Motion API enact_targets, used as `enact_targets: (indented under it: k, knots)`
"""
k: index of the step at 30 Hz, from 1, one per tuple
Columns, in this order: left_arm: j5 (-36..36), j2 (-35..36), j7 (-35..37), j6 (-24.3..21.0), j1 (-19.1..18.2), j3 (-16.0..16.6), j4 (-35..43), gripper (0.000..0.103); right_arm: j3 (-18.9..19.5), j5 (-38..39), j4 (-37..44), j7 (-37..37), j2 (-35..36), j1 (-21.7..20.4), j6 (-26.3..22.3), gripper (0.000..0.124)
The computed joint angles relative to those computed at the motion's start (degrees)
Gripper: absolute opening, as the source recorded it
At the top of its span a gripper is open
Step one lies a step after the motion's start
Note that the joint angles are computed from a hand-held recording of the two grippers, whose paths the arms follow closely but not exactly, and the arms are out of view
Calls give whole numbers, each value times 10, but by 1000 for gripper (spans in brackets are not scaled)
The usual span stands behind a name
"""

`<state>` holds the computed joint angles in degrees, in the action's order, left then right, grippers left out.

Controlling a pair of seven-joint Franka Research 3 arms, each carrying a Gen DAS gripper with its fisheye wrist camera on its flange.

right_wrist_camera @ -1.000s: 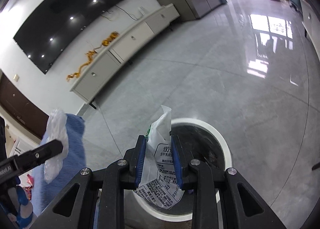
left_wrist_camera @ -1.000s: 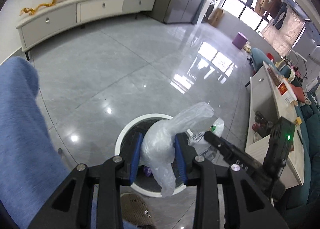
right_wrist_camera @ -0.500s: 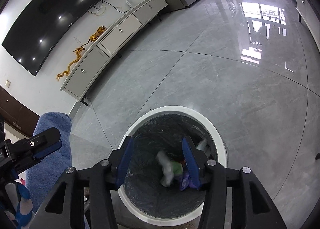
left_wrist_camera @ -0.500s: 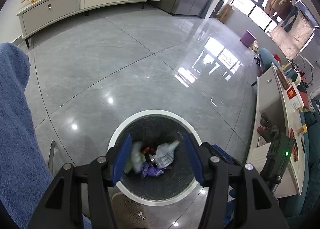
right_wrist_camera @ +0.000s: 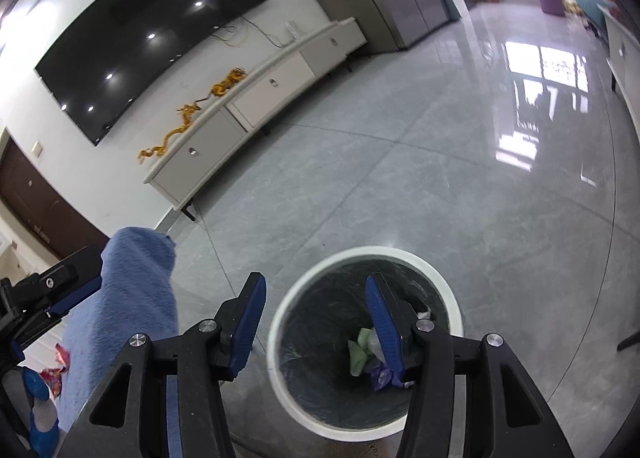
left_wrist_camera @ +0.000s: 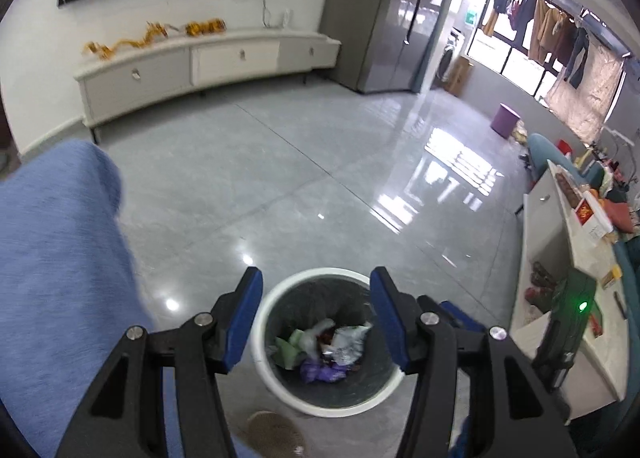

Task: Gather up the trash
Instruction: 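Move both tools back over the red chip bag and pink wrapper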

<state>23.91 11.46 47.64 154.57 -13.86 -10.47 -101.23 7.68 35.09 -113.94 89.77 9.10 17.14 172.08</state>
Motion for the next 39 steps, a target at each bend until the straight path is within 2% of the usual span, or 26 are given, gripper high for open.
enact_targets:
  k: [4, 9, 13, 17, 21, 24, 30, 33, 39]
  knots:
    - [88, -71, -74, -15, -5, 17, -56, 54, -9, -57, -3, 29, -20, 24, 7, 51]
    - [157, -165, -146, -19, 30, 5, -135, 54, -10, -129, 4, 63, -39, 50, 11, 53]
    - [192, -239, -186, -23, 68, -12, -192, 55, -11, -193, 19, 100, -45, 71, 9, 55]
    - [219, -319, -218, -23, 109, -23, -252, 64, -18, -289, 39, 168, -44, 97, 6, 59]
    - [229, -387, -235, -14, 150, -27, -308, 69, -24, -378, 66, 234, -34, 123, 0, 65]
    - [220, -435, -241, 5, 175, -16, -353, 71, -23, -420, 95, 257, -18, 141, -14, 67]
    - [193, -497, -221, 32, 224, 9, -423, 72, -1, -414, 176, 209, 39, 170, -53, 68]
    - [173, -536, -205, 53, 247, 29, -468, 75, 9, -392, 226, 167, 74, 185, -78, 69]
    - [140, -603, -173, 65, 312, 58, -549, 77, 38, -325, 309, 67, 138, 198, -129, 70]
